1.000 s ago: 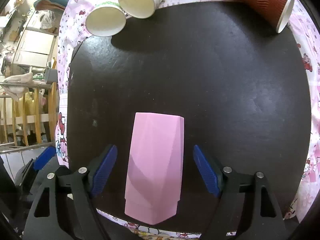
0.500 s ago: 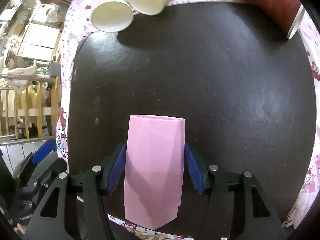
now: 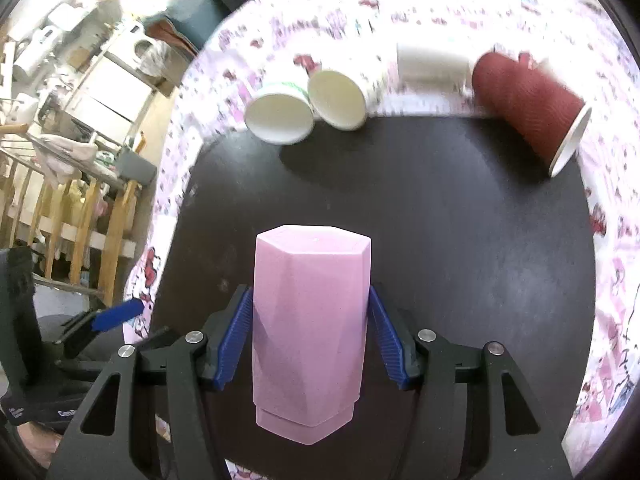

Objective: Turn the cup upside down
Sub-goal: 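Grasp the pink cup with the right gripper and rotate it upright, then set the pink cup down standing and open the right gripper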

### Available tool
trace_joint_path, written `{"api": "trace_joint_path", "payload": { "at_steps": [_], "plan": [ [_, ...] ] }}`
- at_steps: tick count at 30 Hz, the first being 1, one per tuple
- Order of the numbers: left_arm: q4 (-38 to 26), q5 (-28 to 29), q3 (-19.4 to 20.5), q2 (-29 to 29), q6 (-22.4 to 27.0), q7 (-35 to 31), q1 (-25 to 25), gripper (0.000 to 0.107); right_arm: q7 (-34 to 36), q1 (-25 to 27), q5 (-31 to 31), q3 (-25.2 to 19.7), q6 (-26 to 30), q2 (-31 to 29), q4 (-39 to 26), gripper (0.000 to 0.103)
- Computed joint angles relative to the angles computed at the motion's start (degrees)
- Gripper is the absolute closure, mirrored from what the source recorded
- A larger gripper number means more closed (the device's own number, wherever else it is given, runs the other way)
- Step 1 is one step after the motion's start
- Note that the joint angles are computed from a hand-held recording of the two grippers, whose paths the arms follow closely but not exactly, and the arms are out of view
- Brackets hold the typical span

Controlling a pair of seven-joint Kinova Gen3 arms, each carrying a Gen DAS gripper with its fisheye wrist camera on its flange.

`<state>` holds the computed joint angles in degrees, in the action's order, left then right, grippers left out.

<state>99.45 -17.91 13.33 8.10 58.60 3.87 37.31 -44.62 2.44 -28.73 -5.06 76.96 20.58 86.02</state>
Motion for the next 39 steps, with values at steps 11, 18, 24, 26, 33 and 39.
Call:
{"api": "trace_joint_path", "payload": {
  "at_steps": [11, 18, 24, 26, 33, 39],
  "plan": [
    [-7.17, -1.21, -0.45, 5.75, -1.15, -11.17, 3.2, 0.021, -0.92, 2.42, -3.94, 0.17, 2.04, 0.38, -0.07, 0.042],
    [-6.6, 0.42, -2.35, 6.18, -0.63, -10.85, 3.67, 0.021, 0.65, 3.94, -5.24, 0.44, 4.1, 0.29, -0.3, 0.043],
    [-6.17, 0.58, -2.53, 6.28, -0.52, -10.19, 3.44, 0.021, 3.52, 4.18, -5.28, 0.51, 4.92, -1.16, -0.16, 0.043],
    [-6.04, 0.75, -2.43, 6.17, -0.6, -10.39, 3.37, 0.021, 4.2, 3.99, -5.14, 0.66, 4.88, -1.75, -0.03, 0.043],
    [-2.55, 0.35, -2.46, 2.24, 2.24, -5.68, 3.25, 0.021, 9.0, 0.46, -0.43, 0.98, -4.73, -7.81, 4.06, 0.043],
    [0.39, -3.09, -0.4, -0.75, 4.84, -0.12, 2.5, 0.021, 13.4, -2.09, 1.8, 1.05, -13.31, -10.54, 9.27, 0.043]
  ]
}}
